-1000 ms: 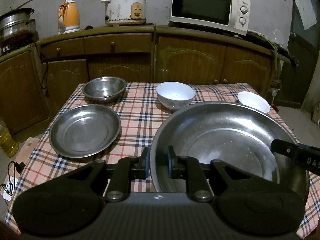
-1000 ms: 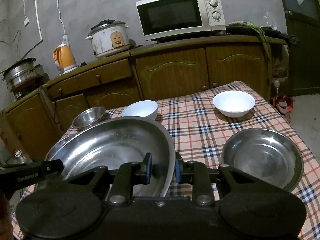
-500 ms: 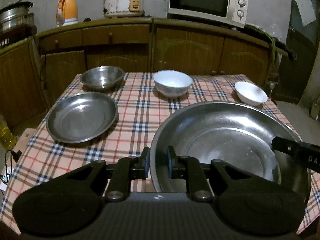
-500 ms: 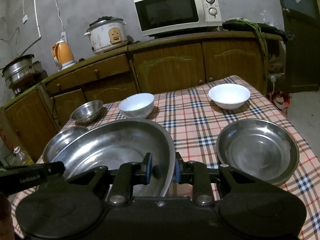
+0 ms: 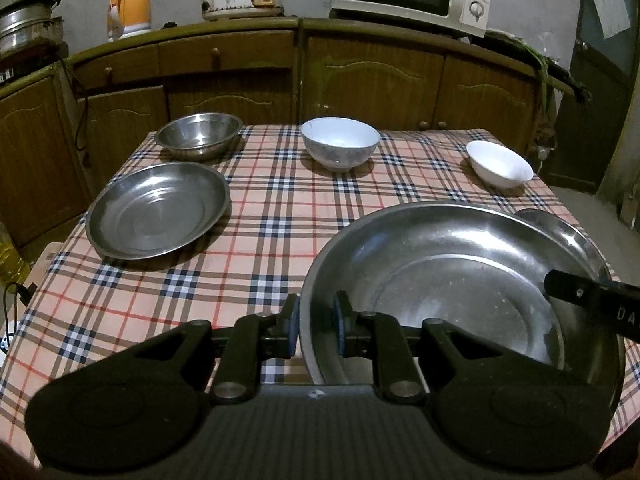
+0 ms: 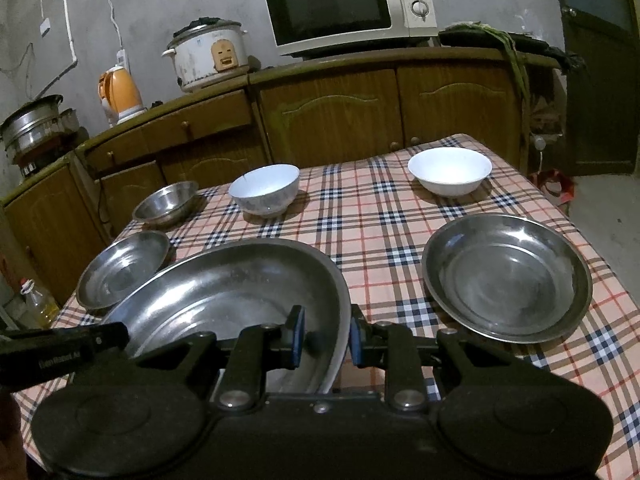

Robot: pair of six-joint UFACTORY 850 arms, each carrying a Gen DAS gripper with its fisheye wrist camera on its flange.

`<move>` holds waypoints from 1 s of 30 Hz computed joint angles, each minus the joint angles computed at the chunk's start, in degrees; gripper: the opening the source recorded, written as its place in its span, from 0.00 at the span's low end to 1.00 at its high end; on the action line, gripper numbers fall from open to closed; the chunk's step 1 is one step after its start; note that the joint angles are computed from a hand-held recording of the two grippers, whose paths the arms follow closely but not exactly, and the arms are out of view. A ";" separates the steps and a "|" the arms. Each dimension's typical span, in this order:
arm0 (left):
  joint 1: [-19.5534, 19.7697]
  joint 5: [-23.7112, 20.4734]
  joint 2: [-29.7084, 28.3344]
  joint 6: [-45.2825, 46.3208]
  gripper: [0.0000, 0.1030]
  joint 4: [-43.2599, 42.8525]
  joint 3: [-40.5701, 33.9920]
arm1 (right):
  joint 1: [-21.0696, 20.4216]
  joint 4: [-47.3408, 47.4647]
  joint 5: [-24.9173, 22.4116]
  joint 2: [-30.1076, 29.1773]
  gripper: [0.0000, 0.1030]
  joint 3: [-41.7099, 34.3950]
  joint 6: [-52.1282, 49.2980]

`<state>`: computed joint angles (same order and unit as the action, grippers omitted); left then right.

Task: Organize plates and bowls

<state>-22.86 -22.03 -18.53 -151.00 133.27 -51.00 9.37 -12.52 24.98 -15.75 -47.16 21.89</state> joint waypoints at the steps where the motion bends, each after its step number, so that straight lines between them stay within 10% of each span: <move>1: -0.06 -0.17 0.00 0.00 0.18 -0.03 0.09 | -0.01 -0.09 0.00 0.00 0.29 0.07 0.06; 30: -0.91 -0.41 -2.91 0.04 0.18 0.90 -0.48 | -0.91 -1.29 -0.70 -3.08 0.29 -0.06 2.11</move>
